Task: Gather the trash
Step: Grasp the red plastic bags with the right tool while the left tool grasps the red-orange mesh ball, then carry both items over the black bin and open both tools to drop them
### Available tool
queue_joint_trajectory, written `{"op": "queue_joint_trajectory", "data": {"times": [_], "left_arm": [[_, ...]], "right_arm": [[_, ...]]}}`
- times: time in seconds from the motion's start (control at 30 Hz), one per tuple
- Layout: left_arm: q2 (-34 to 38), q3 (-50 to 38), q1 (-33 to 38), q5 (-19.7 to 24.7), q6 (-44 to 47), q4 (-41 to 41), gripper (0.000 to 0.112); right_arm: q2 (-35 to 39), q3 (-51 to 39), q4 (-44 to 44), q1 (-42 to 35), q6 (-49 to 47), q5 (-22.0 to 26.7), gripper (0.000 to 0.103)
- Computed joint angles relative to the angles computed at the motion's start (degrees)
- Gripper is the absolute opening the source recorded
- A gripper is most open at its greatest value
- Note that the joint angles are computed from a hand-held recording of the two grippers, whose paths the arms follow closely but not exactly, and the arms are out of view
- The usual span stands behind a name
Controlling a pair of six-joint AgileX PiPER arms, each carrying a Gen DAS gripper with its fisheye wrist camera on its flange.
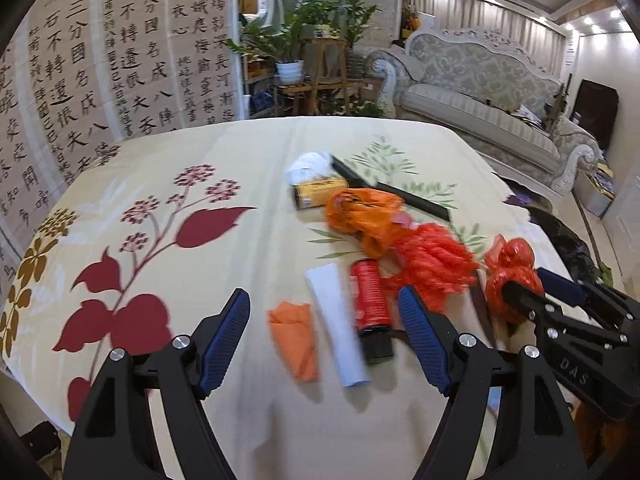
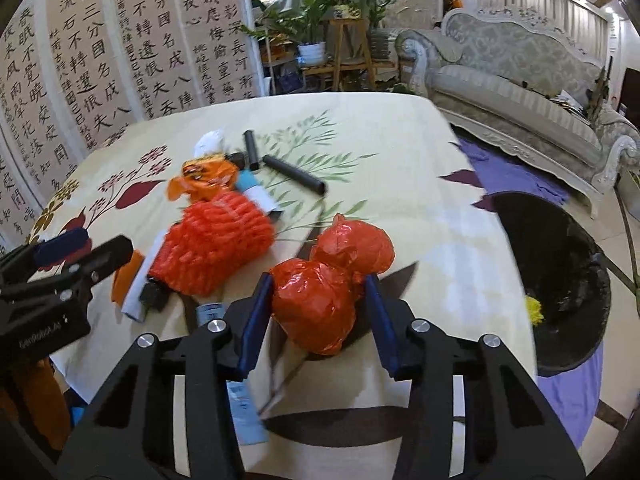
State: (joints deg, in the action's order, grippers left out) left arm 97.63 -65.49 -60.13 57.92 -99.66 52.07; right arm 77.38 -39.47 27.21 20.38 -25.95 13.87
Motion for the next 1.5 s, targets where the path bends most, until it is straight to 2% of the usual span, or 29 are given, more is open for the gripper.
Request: {"op": "queue_joint_trajectory", "data": {"times": [0.13, 0.33, 0.43, 0.67, 0.77, 1.13, 1.37, 1.5], "left_arm": [[2.1, -3.0, -0.21, -1.6, 1.69, -0.49, 0.074], [6.38, -8.46, 0.05, -3.11, 5.13, -1.39, 0.073], [9.26, -11.79, 0.48, -2.48, 7.38, -2.01, 0.066], [12.37, -14.54, 1.81, -3.09, 10.22, -4.3, 0.036], [12.41, -14.56, 1.17, -2.65, 9.57, -3.34, 0.03], [10.46, -15.67, -1.84, -3.12, 7.45, 0.79, 0.029], [15.42, -24.4, -0.66, -4.97, 12.03, 1.44, 0.029], [20.33, -32.58, -0.12, -5.59, 16.28, 0.8, 0.029]], "right_arm": [[-1.06, 0.79, 2.04, -3.73, -3.86, -0.89, 0.044], [-1.01, 1.06, 16.11, -10.75, -20.02, 0.86, 0.044], [-0.4, 1.1, 22.14, -13.28, -26.7, 2.01, 0.045], [0.04, 1.76, 30.46, -16.25, -36.15, 4.11, 0.045], [-0.4, 2.12, 31.9, -16.61, -37.85, 4.59, 0.045], [-3.31, 2.05, 33.21, -19.1, -40.92, 3.67, 0.045], [-2.54, 0.02, 35.86, -25.23, -46.34, 2.34, 0.045], [-0.18, -1.45, 43.28, -30.03, -55.23, 2.75, 0.045]]}}
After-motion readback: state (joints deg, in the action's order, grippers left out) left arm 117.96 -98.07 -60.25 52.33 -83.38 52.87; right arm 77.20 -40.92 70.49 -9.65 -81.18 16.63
